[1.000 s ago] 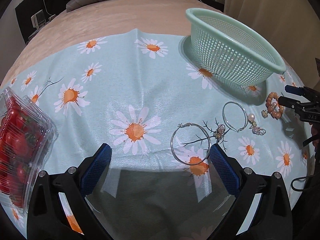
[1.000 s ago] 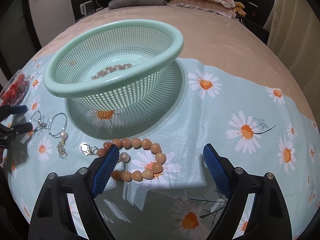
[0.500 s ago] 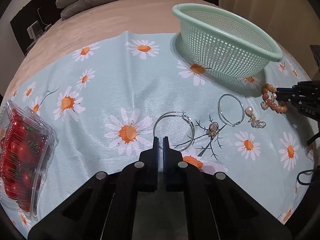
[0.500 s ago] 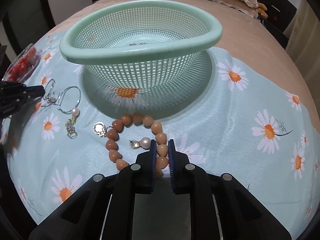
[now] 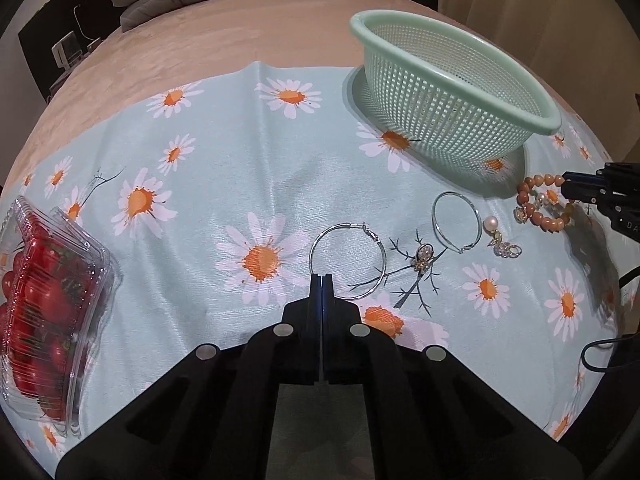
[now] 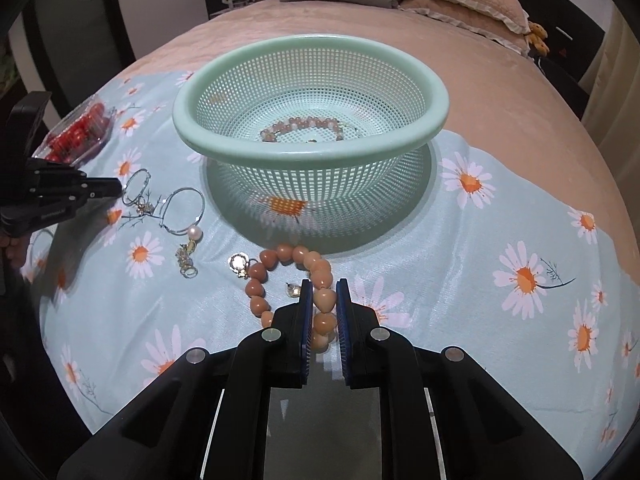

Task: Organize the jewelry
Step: 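Grasp the silver hoop earring with the left tool while the right tool holds the bracelet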

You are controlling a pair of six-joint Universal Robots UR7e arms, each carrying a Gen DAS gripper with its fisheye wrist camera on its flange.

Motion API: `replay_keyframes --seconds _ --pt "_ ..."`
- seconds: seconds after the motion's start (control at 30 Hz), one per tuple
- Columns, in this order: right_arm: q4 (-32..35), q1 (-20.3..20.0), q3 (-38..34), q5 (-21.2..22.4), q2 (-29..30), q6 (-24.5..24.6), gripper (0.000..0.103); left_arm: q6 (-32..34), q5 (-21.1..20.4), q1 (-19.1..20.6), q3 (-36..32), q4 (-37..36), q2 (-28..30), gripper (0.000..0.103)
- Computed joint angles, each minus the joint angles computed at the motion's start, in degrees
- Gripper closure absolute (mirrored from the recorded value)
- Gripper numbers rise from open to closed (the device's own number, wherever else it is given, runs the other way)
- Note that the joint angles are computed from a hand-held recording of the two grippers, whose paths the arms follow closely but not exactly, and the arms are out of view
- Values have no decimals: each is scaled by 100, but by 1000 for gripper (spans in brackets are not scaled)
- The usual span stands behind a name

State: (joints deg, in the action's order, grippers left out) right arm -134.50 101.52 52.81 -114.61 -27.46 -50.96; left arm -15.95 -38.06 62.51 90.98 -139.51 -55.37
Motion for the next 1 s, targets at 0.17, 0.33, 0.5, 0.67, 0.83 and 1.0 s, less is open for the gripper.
replay_keyframes --seconds 0.17,0.33,0.5,0.67,0.83,1.0 --pt "65 -10 -29 27 -12 -20 92 232 19 -21 -8 -205 21 59" --pt "71 -12 -35 60 -24 1 92 421 -47 -8 -146 -150 164 50" --pt "82 -8 -20 52 -35 -33 92 540 8 43 -306 -79 345 48" --pt "68 2 -12 78 -44 -42 92 576 -57 66 -401 0 382 57" --pt "64 15 47 180 -118 -83 92 482 -26 35 -550 235 458 58" --pt "23 30 138 363 -237 -127 92 434 -61 -22 -555 310 428 58"
